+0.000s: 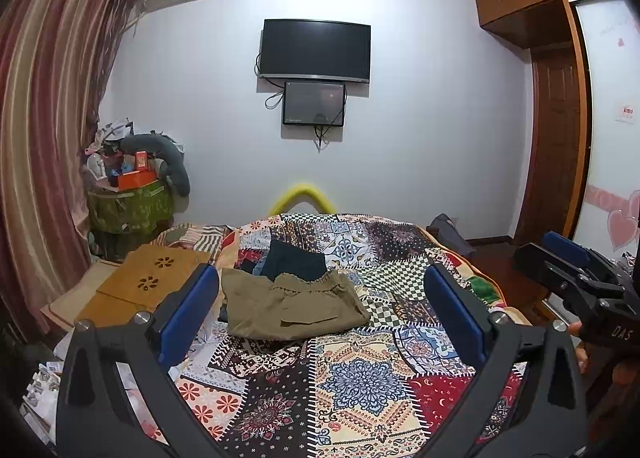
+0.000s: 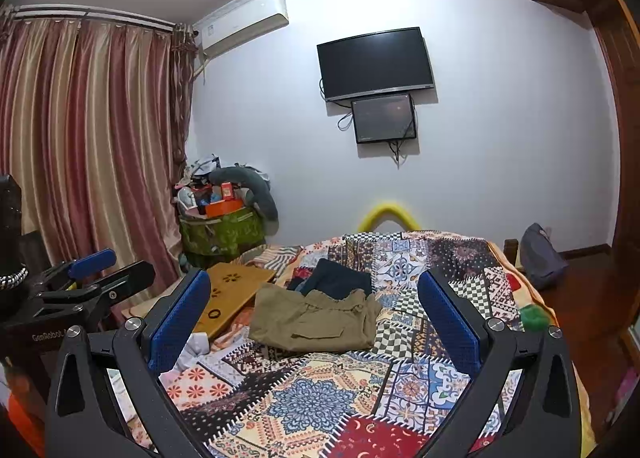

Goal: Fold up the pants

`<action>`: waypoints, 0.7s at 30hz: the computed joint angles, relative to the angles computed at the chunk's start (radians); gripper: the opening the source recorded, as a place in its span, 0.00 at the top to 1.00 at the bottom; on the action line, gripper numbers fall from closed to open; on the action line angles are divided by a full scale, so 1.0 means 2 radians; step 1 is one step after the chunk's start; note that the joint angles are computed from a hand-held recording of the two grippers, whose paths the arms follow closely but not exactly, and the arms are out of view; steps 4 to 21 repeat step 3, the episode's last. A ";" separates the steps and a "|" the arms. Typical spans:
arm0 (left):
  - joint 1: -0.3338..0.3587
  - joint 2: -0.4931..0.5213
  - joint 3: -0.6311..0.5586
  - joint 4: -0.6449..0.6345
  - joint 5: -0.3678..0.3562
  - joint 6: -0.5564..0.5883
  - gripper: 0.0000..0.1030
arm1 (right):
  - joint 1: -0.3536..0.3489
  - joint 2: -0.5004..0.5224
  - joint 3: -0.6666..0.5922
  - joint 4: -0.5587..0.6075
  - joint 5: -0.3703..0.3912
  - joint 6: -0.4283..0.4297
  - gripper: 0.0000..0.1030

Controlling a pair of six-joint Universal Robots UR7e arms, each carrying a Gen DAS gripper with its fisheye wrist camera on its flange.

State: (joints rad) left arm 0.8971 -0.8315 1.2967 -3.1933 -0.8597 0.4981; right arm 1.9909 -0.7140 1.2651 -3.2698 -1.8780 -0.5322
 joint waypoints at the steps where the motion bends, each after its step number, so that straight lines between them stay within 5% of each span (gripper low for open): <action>1: 0.001 0.001 -0.002 0.003 0.000 -0.002 0.00 | 0.000 0.000 0.000 0.000 0.000 0.001 0.00; 21: 0.003 0.003 -0.006 0.013 -0.002 -0.006 0.00 | -0.001 0.002 -0.003 0.003 -0.001 0.003 0.00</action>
